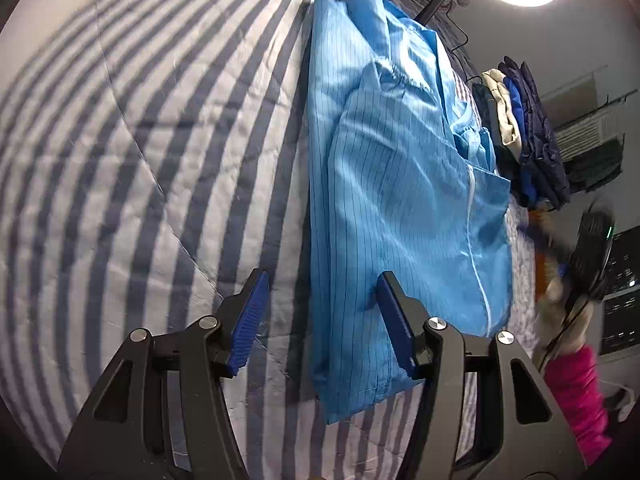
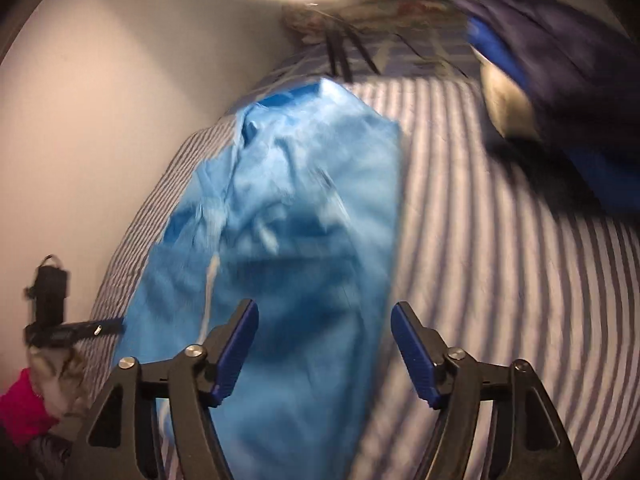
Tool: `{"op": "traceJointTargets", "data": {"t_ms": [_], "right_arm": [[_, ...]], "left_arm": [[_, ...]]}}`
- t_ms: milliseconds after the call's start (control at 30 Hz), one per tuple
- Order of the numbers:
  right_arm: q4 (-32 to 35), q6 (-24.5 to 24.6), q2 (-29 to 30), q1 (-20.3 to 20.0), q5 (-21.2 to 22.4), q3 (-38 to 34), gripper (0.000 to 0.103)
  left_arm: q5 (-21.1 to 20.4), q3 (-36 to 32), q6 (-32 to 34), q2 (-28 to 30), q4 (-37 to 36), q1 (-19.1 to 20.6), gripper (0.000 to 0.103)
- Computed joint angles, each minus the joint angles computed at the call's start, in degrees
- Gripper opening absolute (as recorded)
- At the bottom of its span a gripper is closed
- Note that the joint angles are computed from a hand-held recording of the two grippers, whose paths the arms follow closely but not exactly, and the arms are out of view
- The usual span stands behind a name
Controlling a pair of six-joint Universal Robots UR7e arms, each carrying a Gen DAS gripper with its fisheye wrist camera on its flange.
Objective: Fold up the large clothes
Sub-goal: 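Move both open tools to the folded end of the blue jacket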
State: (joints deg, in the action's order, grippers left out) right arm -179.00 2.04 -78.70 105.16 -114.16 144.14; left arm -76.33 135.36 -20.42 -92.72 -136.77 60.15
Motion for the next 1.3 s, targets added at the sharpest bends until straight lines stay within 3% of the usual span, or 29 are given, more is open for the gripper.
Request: {"op": "traceJointTargets", "data": {"t_ms": [133, 200, 233, 300, 333, 367, 467, 567, 733, 900, 1033, 1100, 1200, 1300], "right_arm": [[0.5, 0.4, -7.2, -4.8, 5.7, 7.6, 0.072], [-1.8, -0.3, -9.4, -8.4, 11.1, 11.2, 0.068], [-3.2, -0.8, -9.8, -10.7, 14.5, 12.8, 0.066], [-5.4, -1.6, -9.2, -13.3, 19.2, 14.5, 0.053], [-6.4, -1.8, -7.9, -13.9, 20.8, 14.7, 0.047], [-6.3, -1.7, -7.4, -13.7, 21.3, 14.7, 0.031], [-6.1, -0.4, -4.8, -9.3, 17.6, 13.3, 0.01], [-0.6, 0.1, -7.6, -5.2, 15.7, 12.1, 0.004], [14.4, 0.1, -14.0, 2.1, 15.9, 11.1, 0.003], [21.3, -0.2, -10.6, 7.6, 14.2, 9.4, 0.006], [24.1, -1.1, -11.9, 7.0, 13.6, 7.5, 0.027], [25.0, -2.3, -15.1, 6.0, 14.7, 6.8, 0.035], [25.6, -4.7, -19.9, 4.8, 15.0, 5.0, 0.042], [22.8, -5.2, -19.0, 3.9, 14.6, 2.1, 0.042]], "left_arm": [[-1.6, 0.1, 0.4, 0.5, -1.2, 0.8, 0.057], [-1.5, 0.1, 0.4, 0.7, -1.6, 0.9, 0.053], [-1.4, 0.0, 0.5, 0.9, -1.7, 0.8, 0.048], [-2.4, -0.5, 1.4, 1.8, -0.8, 0.8, 0.018], [-2.0, -0.6, 1.4, 2.3, -0.6, 0.4, 0.015], [-0.5, -0.4, 1.3, 2.4, -0.7, -0.7, 0.011], [2.9, 0.4, 2.1, 1.2, 0.2, -3.9, 0.004], [4.4, 0.8, 2.5, -1.5, 2.5, -5.7, 0.003], [4.8, 2.1, 4.3, -8.2, 10.8, -6.5, 0.003], [5.6, 4.1, 5.3, -12.3, 15.8, -6.4, 0.007], [3.6, 2.3, 5.8, -12.3, 15.5, -4.4, 0.02], [3.4, 1.2, 6.5, -12.2, 12.8, -3.6, 0.04], [3.8, -1.9, 7.4, -9.3, 8.5, -1.5, 0.041], [2.5, -6.1, 8.7, -3.2, 3.2, 1.2, 0.041]]}}
